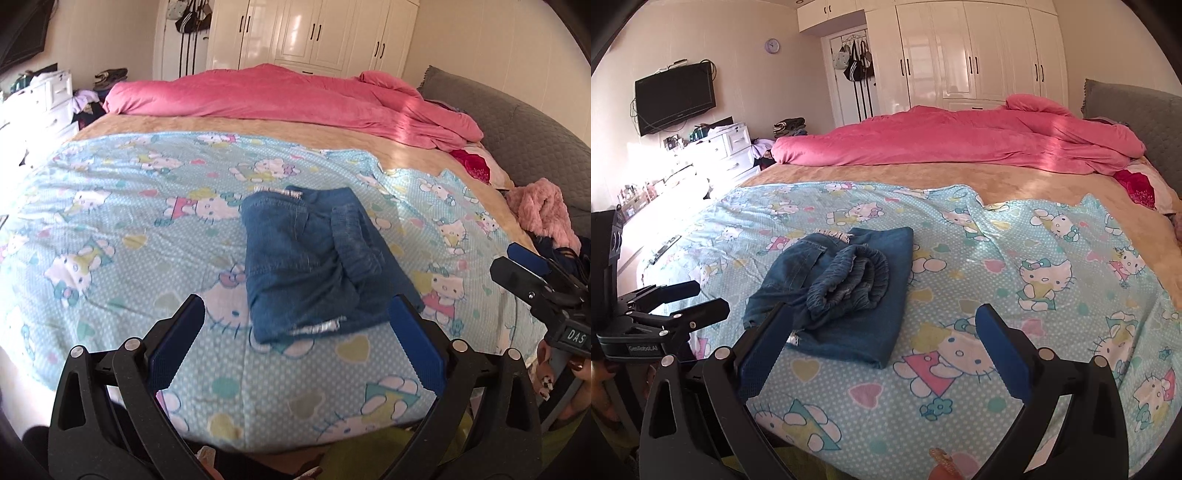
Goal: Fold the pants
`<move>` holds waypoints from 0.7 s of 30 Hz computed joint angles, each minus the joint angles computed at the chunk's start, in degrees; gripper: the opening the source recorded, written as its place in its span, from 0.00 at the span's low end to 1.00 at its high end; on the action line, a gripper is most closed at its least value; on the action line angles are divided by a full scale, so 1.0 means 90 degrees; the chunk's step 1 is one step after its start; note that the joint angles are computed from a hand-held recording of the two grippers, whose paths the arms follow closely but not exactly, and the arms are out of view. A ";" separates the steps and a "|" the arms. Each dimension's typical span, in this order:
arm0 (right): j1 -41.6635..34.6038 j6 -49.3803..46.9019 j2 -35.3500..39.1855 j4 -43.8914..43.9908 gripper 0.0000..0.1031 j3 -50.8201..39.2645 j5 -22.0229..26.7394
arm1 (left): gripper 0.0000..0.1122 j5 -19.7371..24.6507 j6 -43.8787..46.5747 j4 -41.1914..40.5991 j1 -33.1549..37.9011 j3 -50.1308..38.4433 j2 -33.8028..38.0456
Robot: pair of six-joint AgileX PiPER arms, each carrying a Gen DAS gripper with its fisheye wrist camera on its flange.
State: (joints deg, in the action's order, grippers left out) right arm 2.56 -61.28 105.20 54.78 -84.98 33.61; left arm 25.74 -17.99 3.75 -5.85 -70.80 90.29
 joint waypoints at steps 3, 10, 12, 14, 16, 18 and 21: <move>0.0057 -0.0178 -0.0206 -0.0014 0.96 0.0345 -0.0150 | 0.83 0.0014 0.0062 -0.0047 -0.0030 0.0166 -0.0077; 0.0219 -0.0399 -0.0441 -0.0051 0.96 0.1127 -0.0730 | 0.83 -0.0257 0.0121 -0.0197 -0.0046 0.0826 -0.0327; 0.0309 -0.0290 -0.0408 -0.0208 0.96 0.1282 -0.0950 | 0.83 -0.0371 0.0115 -0.0248 -0.0061 0.1012 -0.0361; 0.0335 -0.0035 -0.0289 -0.0381 0.96 0.1271 -0.0964 | 0.83 -0.0376 0.0154 -0.0370 -0.0045 0.1083 -0.0317; 0.0333 0.0165 -0.0190 -0.0471 0.96 0.1255 -0.0957 | 0.83 -0.0361 0.0062 -0.0275 -0.0061 0.1096 -0.0280; 0.0324 0.0341 -0.0087 -0.0592 0.96 0.1200 -0.0918 | 0.83 -0.0399 -0.0048 -0.0179 -0.0077 0.1124 -0.0285; 0.0308 0.0319 -0.0053 -0.0526 0.96 0.1197 -0.0919 | 0.83 -0.0431 -0.0112 -0.0129 -0.0072 0.1134 -0.0289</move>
State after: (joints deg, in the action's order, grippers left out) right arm 5.34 -58.41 104.72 50.04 -74.20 25.34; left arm 21.86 -19.00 2.59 -6.50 -60.60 87.69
